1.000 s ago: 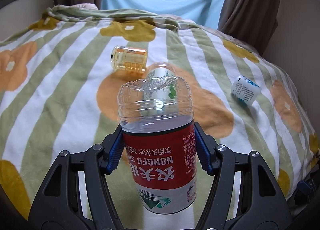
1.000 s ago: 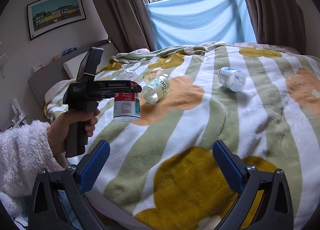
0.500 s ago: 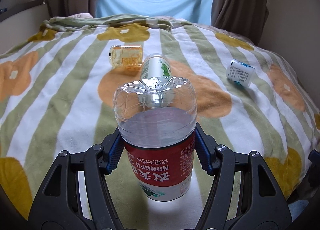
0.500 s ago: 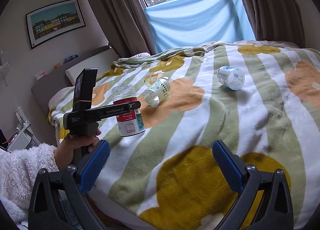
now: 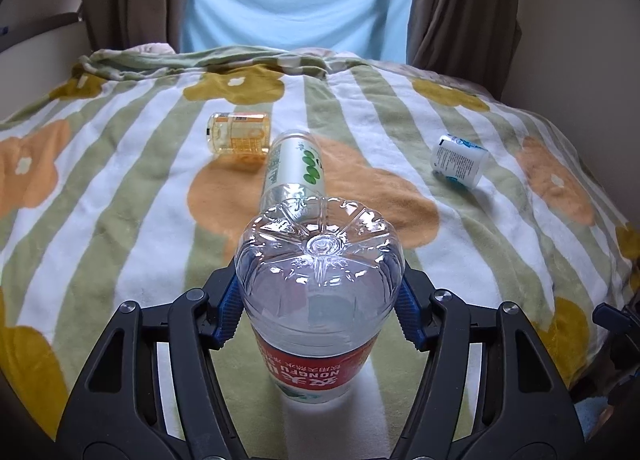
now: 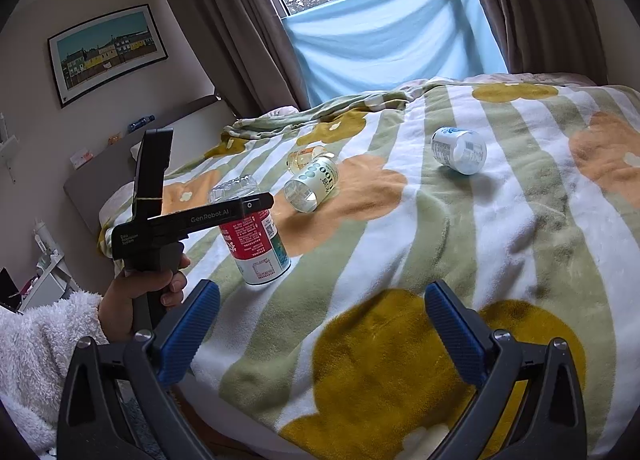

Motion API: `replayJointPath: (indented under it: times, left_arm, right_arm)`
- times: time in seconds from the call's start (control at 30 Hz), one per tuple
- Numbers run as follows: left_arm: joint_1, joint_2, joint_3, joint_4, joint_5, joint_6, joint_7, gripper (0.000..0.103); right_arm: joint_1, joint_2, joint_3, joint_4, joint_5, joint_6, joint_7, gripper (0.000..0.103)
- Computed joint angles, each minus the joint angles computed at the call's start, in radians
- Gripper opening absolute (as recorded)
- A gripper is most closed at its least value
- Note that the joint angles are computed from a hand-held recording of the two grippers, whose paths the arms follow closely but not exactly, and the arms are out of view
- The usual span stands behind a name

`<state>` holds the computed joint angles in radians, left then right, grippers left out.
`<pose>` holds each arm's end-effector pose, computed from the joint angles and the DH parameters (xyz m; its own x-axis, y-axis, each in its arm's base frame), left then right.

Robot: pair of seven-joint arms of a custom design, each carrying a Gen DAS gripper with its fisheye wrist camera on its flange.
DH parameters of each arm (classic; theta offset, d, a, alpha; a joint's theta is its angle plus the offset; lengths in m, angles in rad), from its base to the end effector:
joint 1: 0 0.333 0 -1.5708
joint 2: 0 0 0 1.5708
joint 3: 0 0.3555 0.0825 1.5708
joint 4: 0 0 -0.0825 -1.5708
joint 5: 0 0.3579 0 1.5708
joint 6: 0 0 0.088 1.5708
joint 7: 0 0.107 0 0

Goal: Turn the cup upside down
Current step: 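Rotate the held bottle with the left tool until its cap points down, then lower the bottle cap-down onto the blanket and open the left tool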

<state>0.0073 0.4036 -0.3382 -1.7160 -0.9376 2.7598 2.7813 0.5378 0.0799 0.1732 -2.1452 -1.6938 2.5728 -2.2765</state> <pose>0.6705 -0.1567 0.4720 -0.6695 -0.7366 0.0959 -0.5068 0.3585 -0.7840 0.4092 0.3717 0.4440 -0.1158 -0.9321 -0.3431 -0.4565 0.3568 -0.8151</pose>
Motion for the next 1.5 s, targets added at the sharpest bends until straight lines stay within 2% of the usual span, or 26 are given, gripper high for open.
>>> replayJointPath:
  times: [0.1,0.2,0.27,0.4,0.53,0.6,0.63,0.73,1.07,1.27,1.37,1.5]
  left_arm:
    - [0.028,0.004,-0.038,0.005,-0.085,0.029,0.077,0.061]
    - [0.058,0.0,-0.085,-0.002,-0.229,0.068,0.244,0.061]
    - [0.048,0.006,-0.078,0.001,-0.271,0.072,0.303,0.061]
    - [0.004,0.03,-0.026,0.018,-0.214,0.053,0.23,0.061]
    - [0.006,0.035,-0.024,0.021,-0.196,0.042,0.213,0.064]
    - [-0.024,0.037,0.018,0.025,-0.094,0.015,0.106,0.094]
    - [-0.031,0.038,0.025,0.023,-0.064,0.024,0.077,0.103]
    - [-0.003,0.035,-0.004,0.015,-0.063,0.023,0.088,0.103]
    - [0.02,0.004,-0.015,-0.011,-0.035,0.005,0.077,0.103]
    - [0.049,-0.083,0.0,-0.045,-0.098,-0.054,0.14,0.103]
    - [0.059,-0.143,0.029,-0.064,-0.151,-0.096,0.188,0.103]
    - [0.083,-0.209,0.091,-0.057,-0.211,-0.228,0.212,0.103]
  right_arm:
    - [-0.001,0.004,-0.001,0.002,0.001,0.004,0.002,0.103]
    - [0.0,0.005,-0.001,0.002,-0.002,0.002,0.01,0.103]
    - [0.0,0.005,-0.001,0.001,0.0,0.002,0.012,0.103]
    - [0.0,0.007,-0.002,0.002,0.004,0.005,0.016,0.103]
    - [0.001,0.006,-0.002,0.002,0.009,0.004,0.012,0.103]
    - [0.001,0.007,-0.002,0.002,0.011,0.006,0.01,0.103]
    - [0.0,0.008,-0.003,0.004,0.013,0.009,0.007,0.103]
    - [0.001,0.014,-0.003,0.013,0.027,0.012,-0.022,0.103]
    - [0.017,0.028,-0.006,0.041,0.107,-0.021,-0.138,0.103]
    - [0.045,0.034,0.003,0.097,0.215,-0.105,-0.274,0.102]
    - [0.074,0.05,0.011,0.162,0.307,-0.207,-0.397,0.102]
    - [0.12,0.076,0.014,0.276,0.388,-0.348,-0.513,0.102]
